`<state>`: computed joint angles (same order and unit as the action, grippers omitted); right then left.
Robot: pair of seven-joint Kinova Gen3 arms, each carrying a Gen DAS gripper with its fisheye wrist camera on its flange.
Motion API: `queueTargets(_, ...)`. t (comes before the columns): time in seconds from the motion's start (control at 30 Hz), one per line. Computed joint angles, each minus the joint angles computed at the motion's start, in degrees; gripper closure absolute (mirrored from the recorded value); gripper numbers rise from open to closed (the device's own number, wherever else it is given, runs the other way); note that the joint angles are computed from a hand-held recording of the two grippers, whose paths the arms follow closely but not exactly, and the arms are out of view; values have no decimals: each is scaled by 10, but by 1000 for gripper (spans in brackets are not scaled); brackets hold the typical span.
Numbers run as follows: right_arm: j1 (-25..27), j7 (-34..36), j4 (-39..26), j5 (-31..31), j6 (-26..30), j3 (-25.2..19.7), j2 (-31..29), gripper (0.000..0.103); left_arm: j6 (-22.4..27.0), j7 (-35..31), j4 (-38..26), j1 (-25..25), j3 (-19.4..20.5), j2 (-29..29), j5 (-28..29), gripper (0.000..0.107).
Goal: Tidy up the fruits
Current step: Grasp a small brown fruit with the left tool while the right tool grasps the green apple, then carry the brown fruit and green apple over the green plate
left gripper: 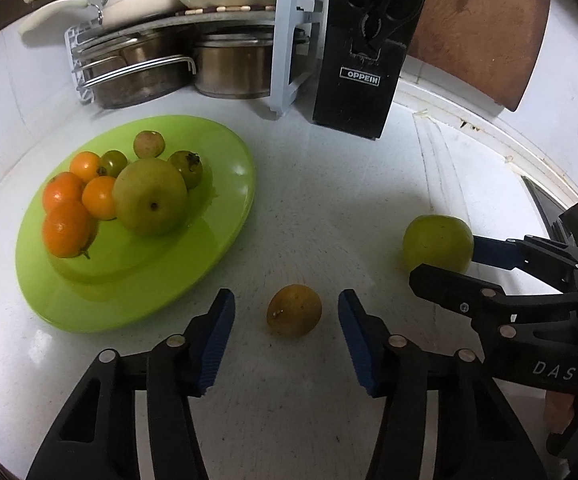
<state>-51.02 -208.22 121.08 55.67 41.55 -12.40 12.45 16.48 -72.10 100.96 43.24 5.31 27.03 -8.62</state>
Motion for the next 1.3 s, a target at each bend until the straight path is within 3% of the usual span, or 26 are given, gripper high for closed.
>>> queueTargets(0.13,5,1,2,2,-11,3,3,43,5,-7,-6,-7,9,7,6,67)
queueTargets(0.3,5,7,2,3,-11,5,7,52,6,-11,-8,-4,8,8,7,79)
queueTargets(1.0,-9,-3,-4,30,13,-5,-2,52,-43,7,38,11,-15,-31,6,80)
queueTargets(1.3,-24,14,-34,35,52,-20,-8,52,-73,39,74,46,-62,-74,-13,80)
